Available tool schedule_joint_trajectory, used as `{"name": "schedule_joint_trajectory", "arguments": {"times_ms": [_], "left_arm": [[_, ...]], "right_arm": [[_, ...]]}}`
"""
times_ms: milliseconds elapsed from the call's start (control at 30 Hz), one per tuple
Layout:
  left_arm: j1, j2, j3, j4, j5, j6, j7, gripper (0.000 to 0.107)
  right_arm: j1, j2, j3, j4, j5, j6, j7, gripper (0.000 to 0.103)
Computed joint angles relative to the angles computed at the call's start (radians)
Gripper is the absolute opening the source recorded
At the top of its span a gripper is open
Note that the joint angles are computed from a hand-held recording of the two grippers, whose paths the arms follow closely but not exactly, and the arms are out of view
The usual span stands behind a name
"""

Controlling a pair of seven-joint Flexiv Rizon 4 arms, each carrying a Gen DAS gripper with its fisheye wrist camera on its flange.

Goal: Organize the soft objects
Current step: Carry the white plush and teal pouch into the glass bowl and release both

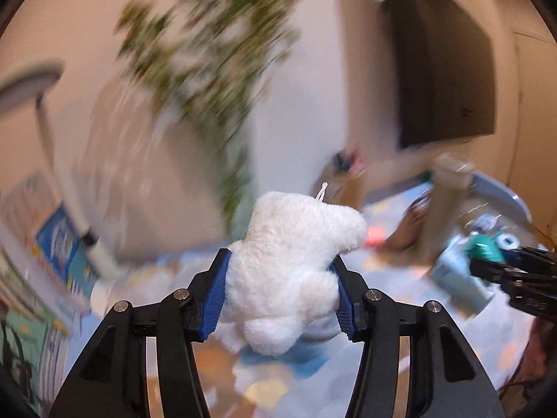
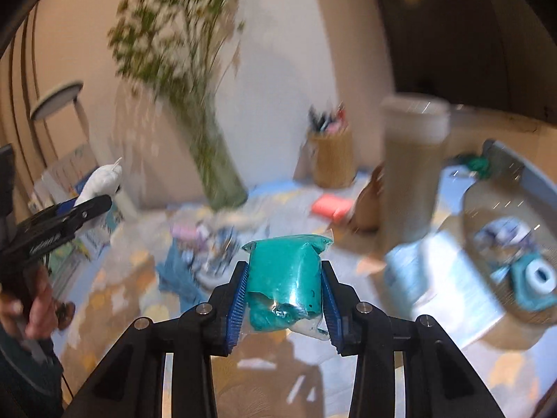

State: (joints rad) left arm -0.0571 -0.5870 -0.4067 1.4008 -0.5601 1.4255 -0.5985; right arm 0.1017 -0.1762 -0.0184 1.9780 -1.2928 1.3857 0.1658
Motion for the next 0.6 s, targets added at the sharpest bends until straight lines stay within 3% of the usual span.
{"name": "schedule_joint_trajectory", "arguments": {"times_ms": [100,233,433,600], "left_arm": [[-0.039,0.012,-0.034,-0.023,0.006,0.008,0.008,0.051],[-0.138,-0.006,0.001,-0.106,0.037,-0.051,-0.041,0.051],[-0.303,-0.112,0.090,-0.329,0.119,-0.217,-0.149,0.051],[-0.413,-0.228,0.134,-0.529,0.180,-0.375,-0.221,0.051]], "right_arm": [[-0.033,0.056,-0.011,0.017,-0.028,-0.002,0.023,0.039],[-0.093,0.126,0.001,0.043,-0.015,-0.044,0.002,0.039],[-0.198,0.210,0.009,0.102,0.050,-0.065,-0.045,0.039],[-0.274,0.251,0.003,0.166,0.206,-0.074,-0.133,0.039]]}}
